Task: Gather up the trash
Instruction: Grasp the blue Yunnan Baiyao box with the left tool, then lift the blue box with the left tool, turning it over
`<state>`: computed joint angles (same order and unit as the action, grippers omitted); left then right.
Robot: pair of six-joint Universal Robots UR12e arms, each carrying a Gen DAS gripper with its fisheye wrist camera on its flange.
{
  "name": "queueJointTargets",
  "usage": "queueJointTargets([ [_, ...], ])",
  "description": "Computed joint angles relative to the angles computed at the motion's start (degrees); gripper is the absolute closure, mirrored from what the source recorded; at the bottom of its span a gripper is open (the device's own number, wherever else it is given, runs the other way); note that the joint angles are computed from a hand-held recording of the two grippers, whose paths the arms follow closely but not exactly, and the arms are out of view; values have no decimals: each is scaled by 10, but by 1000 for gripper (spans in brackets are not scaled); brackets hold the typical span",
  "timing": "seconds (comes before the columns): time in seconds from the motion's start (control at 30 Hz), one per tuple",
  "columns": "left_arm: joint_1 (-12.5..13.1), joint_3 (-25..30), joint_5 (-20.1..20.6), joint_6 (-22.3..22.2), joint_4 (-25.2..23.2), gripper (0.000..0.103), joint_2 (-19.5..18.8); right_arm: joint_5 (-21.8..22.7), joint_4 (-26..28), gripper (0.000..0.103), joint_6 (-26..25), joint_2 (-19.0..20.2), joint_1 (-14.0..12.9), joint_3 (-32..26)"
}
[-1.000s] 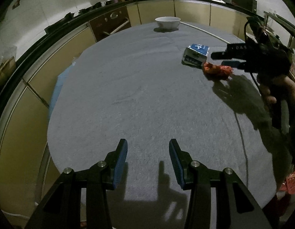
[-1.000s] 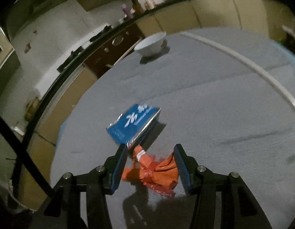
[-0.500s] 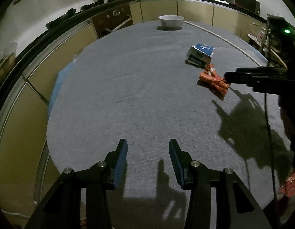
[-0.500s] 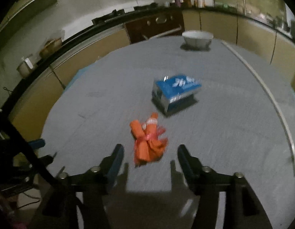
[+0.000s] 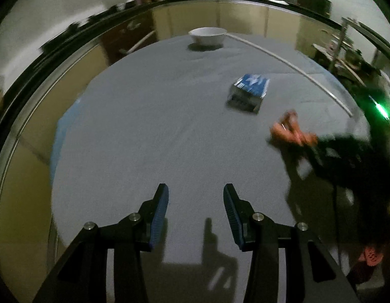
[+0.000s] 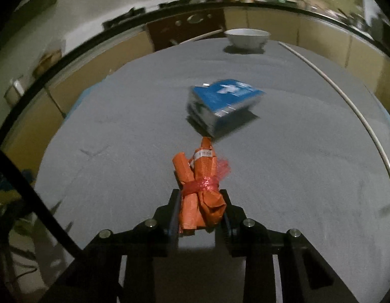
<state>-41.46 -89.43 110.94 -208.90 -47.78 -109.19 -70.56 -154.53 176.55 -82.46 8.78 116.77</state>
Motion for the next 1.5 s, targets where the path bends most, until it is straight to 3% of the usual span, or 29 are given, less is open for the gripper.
queueJointTargets([
  [0.07, 6, 32, -13, 25, 6, 54, -24, 9, -8, 72, 18, -20, -13, 22],
  [0.13, 13, 67, -34, 37, 19, 43, -50, 17, -9, 72, 29, -47, -26, 48],
  [0.2, 18, 98, -48, 46, 30, 41, -73, 18, -9, 72, 34, -74, -35, 71],
  [0.33, 35, 190, -112, 48, -26, 40, -133, 33, -25, 72, 75, -121, -58, 114],
  [0.47, 38, 253, -99, 15, -84, 40, -177, 40, -44, 72, 106, -151, -75, 142],
  [0.57, 30, 283, -46, 24, -111, 40, -198, 33, -41, 72, 110, -159, -80, 148],
  [0.67, 28, 277, -39, 29, -102, 40, -195, 33, -42, 72, 108, -162, -82, 151],
  [0.73, 26, 269, -21, 36, -100, 49, -192, 36, -47, 72, 107, -164, -81, 151],
  [0.83, 26, 240, -7, 47, -83, 52, -176, 41, -51, 72, 106, -163, -79, 152],
  [0.97, 36, 185, -42, 48, -33, 52, -143, 36, -59, 72, 102, -159, -75, 155],
  [1.07, 51, 139, -93, 45, 6, 52, -114, 35, -60, 72, 108, -157, -74, 155],
  [1.17, 55, 98, -107, 55, 41, 52, -86, 36, -73, 72, 118, -153, -73, 155],
  [1.27, 58, 76, -117, 66, 63, 39, -69, 41, -80, 72, 123, -150, -73, 155],
  [1.5, 66, 61, -153, 56, 50, 38, -53, 42, -85, 72, 121, -148, -69, 155],
])
